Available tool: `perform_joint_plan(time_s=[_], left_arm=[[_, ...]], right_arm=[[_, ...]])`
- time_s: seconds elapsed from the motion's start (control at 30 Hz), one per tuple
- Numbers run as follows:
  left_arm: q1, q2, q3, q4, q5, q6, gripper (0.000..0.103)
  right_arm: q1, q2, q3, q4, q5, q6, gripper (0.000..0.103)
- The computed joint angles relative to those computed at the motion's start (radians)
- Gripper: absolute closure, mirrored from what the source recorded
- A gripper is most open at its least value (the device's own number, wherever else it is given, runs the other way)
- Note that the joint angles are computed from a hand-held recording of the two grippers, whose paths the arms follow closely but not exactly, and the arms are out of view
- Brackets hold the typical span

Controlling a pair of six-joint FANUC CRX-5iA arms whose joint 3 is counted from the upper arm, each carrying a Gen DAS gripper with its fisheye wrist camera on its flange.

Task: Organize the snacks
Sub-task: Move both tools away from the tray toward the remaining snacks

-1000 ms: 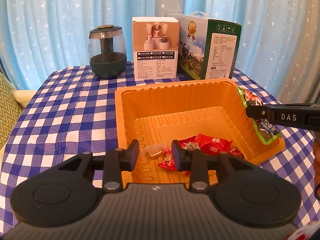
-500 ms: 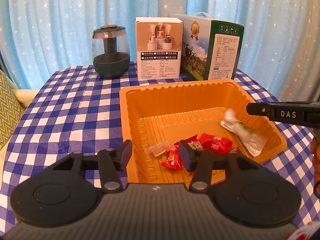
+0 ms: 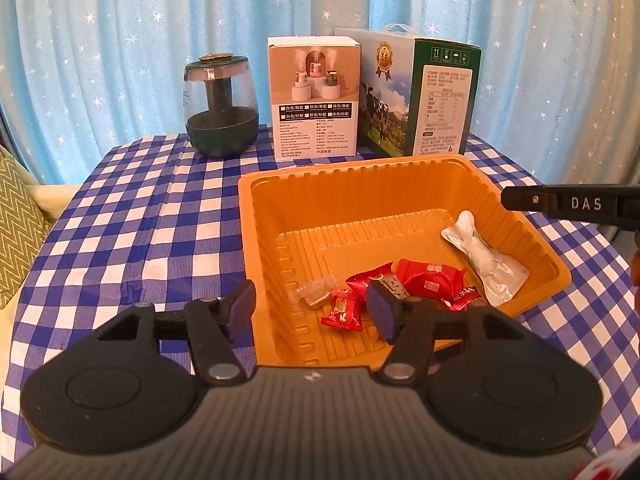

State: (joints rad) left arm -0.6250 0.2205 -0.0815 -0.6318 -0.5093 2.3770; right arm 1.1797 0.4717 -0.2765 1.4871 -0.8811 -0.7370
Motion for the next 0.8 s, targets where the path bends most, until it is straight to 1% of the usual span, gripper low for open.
perform_joint_plan(time_s=[0.3, 0.47, 0.53, 0.6, 0.67, 0.8], left_arm=[[-0.042, -0.027, -0.024, -0.043, -0.010, 0.064, 0.036], [-0.074, -0.045, -0.042, -0.057, -0.010, 0.083, 0.035], [-0.089, -0.055, -0.054, -0.062, -0.014, 0.101, 0.034], [-0.110, -0.064, -0.065, -0.078, -0.027, 0.132, 0.029], [-0.131, -0.074, -0.076, -0.097, -0.040, 0.172, 0.028], [-0.164, -0.100, -0.108, -0.103, -0.052, 0.209, 0.028]], right_arm=[[0.030, -0.022, -0.025, 0.008, -0.033, -0.004, 0.066], [0.051, -0.052, -0.063, 0.022, -0.025, -0.023, 0.066], [0.068, -0.062, -0.076, 0.012, -0.031, -0.028, 0.066], [0.085, -0.072, -0.090, 0.001, -0.031, -0.035, 0.066], [0.104, -0.083, -0.106, -0.009, -0.023, -0.040, 0.066], [0.150, -0.090, -0.125, -0.037, -0.029, -0.018, 0.065]])
